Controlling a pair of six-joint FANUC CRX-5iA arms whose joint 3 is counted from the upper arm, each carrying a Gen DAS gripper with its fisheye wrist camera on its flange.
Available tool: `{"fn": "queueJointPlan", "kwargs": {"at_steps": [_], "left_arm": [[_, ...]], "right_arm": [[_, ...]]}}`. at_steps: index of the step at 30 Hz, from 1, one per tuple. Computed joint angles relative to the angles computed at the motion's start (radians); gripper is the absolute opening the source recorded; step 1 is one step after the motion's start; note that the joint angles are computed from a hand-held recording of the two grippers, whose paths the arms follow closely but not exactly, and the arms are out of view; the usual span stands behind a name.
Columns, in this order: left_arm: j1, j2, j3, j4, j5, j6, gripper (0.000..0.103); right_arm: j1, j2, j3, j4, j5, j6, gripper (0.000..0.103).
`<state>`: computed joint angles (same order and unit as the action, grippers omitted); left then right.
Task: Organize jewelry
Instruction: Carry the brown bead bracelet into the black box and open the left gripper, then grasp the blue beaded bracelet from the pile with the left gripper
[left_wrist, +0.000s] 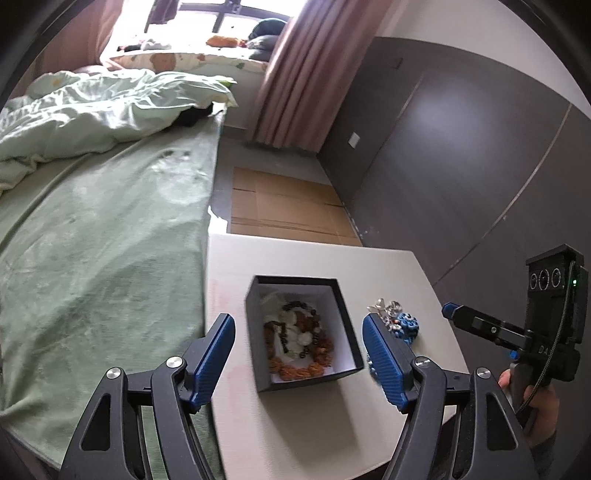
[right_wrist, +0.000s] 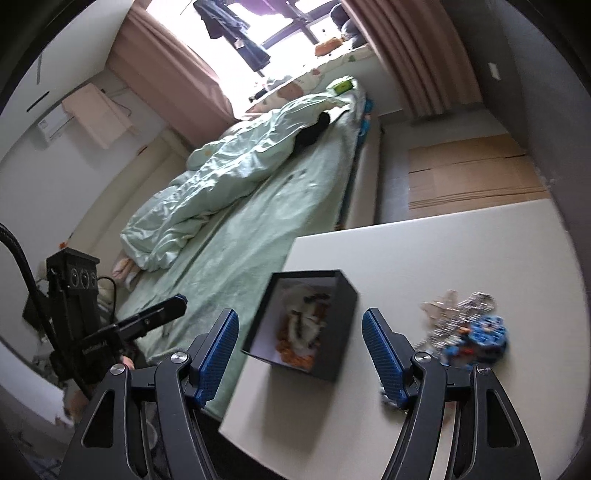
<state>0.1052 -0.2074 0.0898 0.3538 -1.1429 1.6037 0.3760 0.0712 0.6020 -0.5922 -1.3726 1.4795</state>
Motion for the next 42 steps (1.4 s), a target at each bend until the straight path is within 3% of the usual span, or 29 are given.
{"fn": "queueJointPlan", "kwargs": {"at_steps": [3, 10, 14, 27, 31, 36, 42], "left_arm": [[-0.027, 0.016, 0.015, -0.008, 0.002, 0.003, 0.073], [-0.092, 0.056, 0.06, -0.039, -0.003, 0.02, 0.073], [-0.142, 0.084, 0.088, -0.06, -0.003, 0.019, 0.073], [-0.272, 0.202, 0.165, -0.054, 0.009, 0.0, 0.072], [-0.309, 0.263, 0.208, -0.05, -0.004, 0.003, 0.066], [-0.345, 0.339, 0.274, -0.076, -0.046, 0.02, 0.055], [-0.376, 0.421, 0.349, -0.125, -0.086, 0.067, 0.05]], "right_arm": [[-0.012, -0.028, -0.033, 0.026, 0.006, -0.004, 0.079], [-0.056, -0.067, -0.085, 0.056, 0.003, -0.005, 0.081], [-0.077, -0.086, -0.121, 0.081, 0.005, -0.019, 0.089], [-0.215, -0.16, -0.251, 0.071, 0.042, -0.044, 0.089], [-0.246, -0.181, -0.287, 0.072, 0.046, -0.042, 0.087], [-0.269, -0.194, -0.319, 0.073, 0.049, -0.04, 0.076], [-0.295, -0.2, -0.341, 0.061, 0.044, -0.026, 0.072]]}}
